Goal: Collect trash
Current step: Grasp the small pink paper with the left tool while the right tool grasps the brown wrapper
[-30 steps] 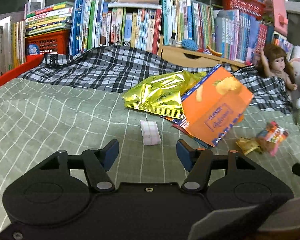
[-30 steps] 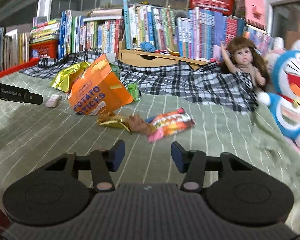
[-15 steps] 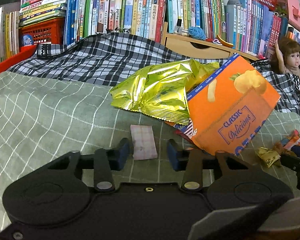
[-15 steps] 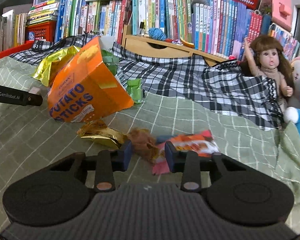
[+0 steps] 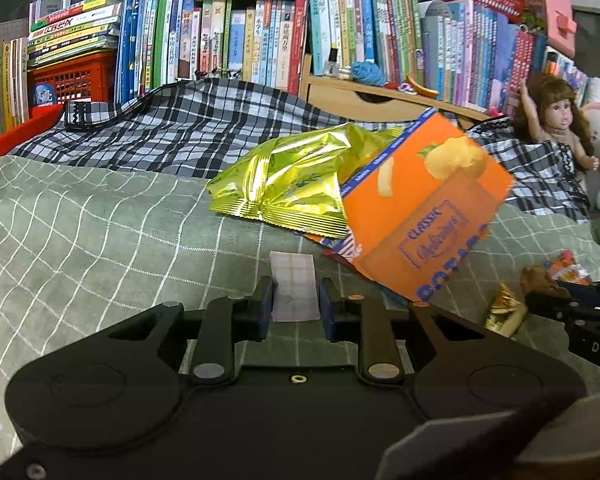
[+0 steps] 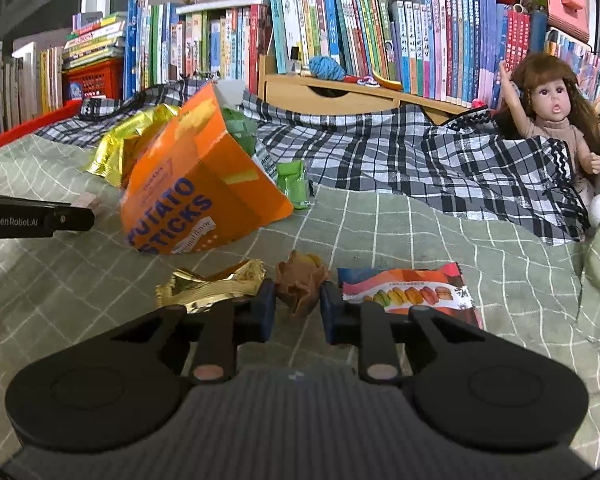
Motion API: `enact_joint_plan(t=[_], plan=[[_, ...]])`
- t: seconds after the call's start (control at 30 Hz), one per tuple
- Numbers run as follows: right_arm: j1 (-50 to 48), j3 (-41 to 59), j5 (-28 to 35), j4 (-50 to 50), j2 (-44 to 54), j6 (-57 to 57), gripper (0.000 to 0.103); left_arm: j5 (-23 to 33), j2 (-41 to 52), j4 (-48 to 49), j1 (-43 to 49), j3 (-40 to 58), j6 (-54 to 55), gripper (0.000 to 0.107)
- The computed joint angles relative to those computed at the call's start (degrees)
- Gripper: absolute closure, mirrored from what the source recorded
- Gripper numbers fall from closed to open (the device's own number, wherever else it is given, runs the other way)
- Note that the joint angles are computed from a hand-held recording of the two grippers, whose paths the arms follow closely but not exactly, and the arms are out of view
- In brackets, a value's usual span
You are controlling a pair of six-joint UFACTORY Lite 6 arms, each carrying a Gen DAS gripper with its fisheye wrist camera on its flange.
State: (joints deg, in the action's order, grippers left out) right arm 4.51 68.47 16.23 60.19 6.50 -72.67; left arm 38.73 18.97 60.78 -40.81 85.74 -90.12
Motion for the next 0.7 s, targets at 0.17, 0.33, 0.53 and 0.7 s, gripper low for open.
enact_joint_plan(t=[0.17,0.33,0.53,0.7], plan=[[-1.23,-3.57,2.4,1.64,-4.76,-1.31,0.075,1.13,-5.01,1.73,-3.42,-4.43,-2.35,0.084],[-1.94,-9.0,4.49,1.71,-10.96,-1.73,0.074,2.81,-9.84,2.38,-7.63,-8.65,-4.68,0.084],[-3.36,-15.43,7.56,3.11,-18.27,-2.61,0.074,5.97,-14.55,2.63,-12.97,-12.56,-7.04,0.084],[-4.84,-21.15,10.36,2.51,-25.12,-2.17,0.074,9.21,-17.41,2.54,-18.06,-14.73,-8.07,0.084]])
